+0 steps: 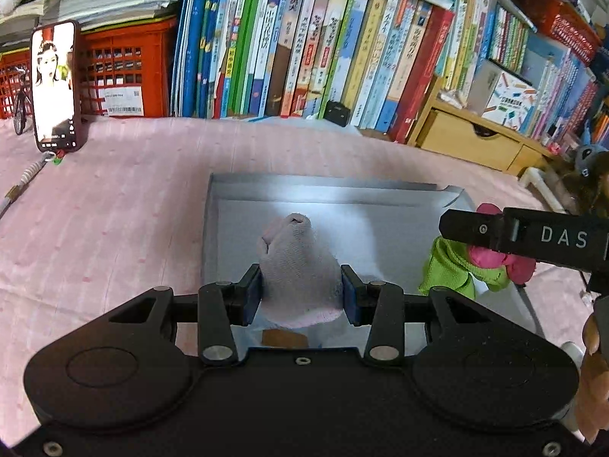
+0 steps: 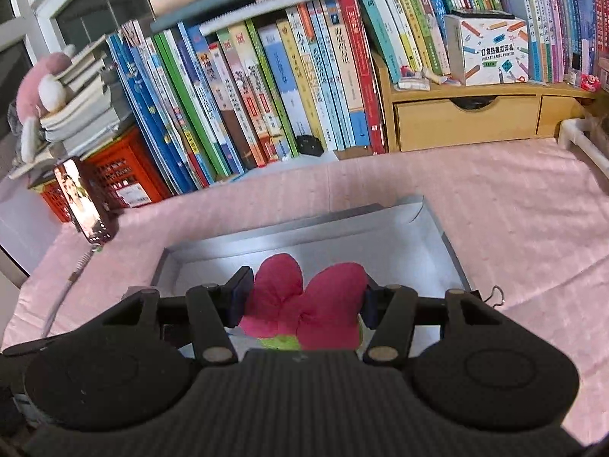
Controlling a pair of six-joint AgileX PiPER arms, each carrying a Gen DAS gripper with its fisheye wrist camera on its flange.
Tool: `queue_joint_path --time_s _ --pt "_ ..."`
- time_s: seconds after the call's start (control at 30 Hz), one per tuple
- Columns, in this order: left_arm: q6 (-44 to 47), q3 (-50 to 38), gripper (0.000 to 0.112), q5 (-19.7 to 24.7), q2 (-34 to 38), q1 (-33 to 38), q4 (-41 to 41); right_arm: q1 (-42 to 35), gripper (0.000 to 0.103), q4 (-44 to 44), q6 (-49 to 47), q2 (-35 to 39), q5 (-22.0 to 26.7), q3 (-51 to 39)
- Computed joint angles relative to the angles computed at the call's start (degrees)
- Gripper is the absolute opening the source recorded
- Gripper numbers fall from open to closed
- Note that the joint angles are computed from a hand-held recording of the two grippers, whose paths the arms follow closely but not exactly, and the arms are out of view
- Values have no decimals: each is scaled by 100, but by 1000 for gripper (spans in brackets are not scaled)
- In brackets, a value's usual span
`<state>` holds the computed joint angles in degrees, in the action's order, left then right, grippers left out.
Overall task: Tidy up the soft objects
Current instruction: 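Carry the lavender plush with the left gripper while the right carries the bow over the box, then lower both items into the white box and open both grippers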
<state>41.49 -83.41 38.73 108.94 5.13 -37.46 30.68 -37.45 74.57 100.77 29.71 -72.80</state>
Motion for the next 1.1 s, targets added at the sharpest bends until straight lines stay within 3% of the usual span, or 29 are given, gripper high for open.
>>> queue_joint_path --time_s 0.33,1.1 --pt "-261 -167 40 167 258 1 301 -17 60 514 -510 305 209 -232" --pt "124 216 41 265 -28 40 479 -133 61 1926 -1765 379 585 -393"
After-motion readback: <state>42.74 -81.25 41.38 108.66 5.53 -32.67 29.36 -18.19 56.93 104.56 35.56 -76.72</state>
